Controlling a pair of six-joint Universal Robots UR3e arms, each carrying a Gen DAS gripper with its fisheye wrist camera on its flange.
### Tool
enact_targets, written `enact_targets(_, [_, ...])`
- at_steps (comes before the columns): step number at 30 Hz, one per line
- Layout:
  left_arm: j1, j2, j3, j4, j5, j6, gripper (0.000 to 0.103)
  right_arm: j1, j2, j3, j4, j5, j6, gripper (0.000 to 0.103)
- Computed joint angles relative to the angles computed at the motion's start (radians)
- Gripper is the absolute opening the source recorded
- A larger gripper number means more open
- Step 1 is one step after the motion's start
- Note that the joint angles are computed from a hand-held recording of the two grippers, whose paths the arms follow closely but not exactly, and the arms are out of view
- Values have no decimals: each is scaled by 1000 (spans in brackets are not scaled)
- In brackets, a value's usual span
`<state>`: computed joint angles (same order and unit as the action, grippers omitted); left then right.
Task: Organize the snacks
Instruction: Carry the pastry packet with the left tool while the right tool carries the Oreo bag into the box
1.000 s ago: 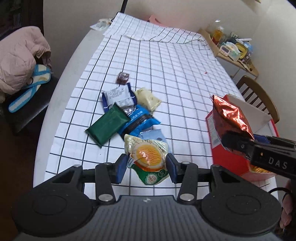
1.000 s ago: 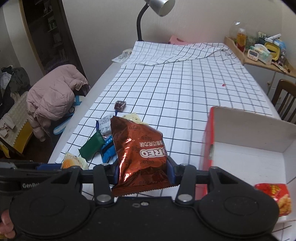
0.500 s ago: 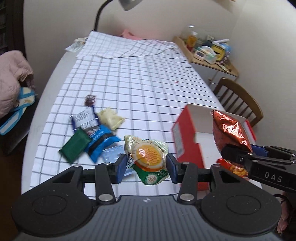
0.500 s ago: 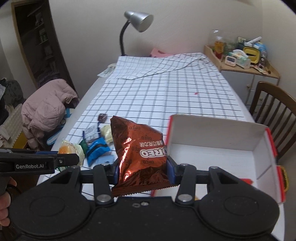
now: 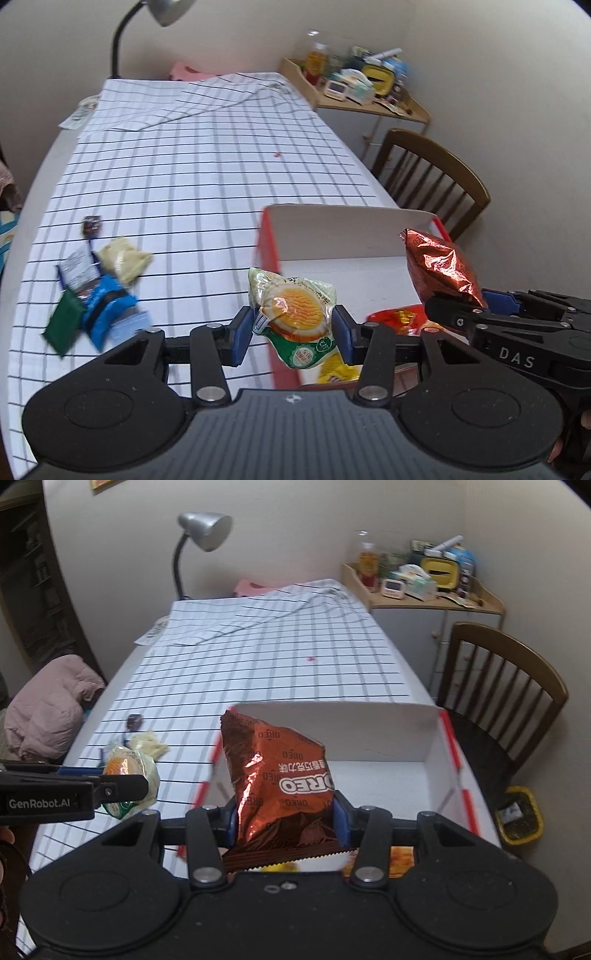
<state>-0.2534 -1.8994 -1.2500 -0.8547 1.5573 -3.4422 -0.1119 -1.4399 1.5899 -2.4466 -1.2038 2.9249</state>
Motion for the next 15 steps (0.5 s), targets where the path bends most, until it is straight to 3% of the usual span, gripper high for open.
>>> enact_targets(7, [-64,-195,251,-86,11,-11,45,-70,53,-21,-2,-5,-32,45])
enact_targets(15, [-102,-432,575,-240,41,-7,45,-73,189,-102,-12,-78,-43,46])
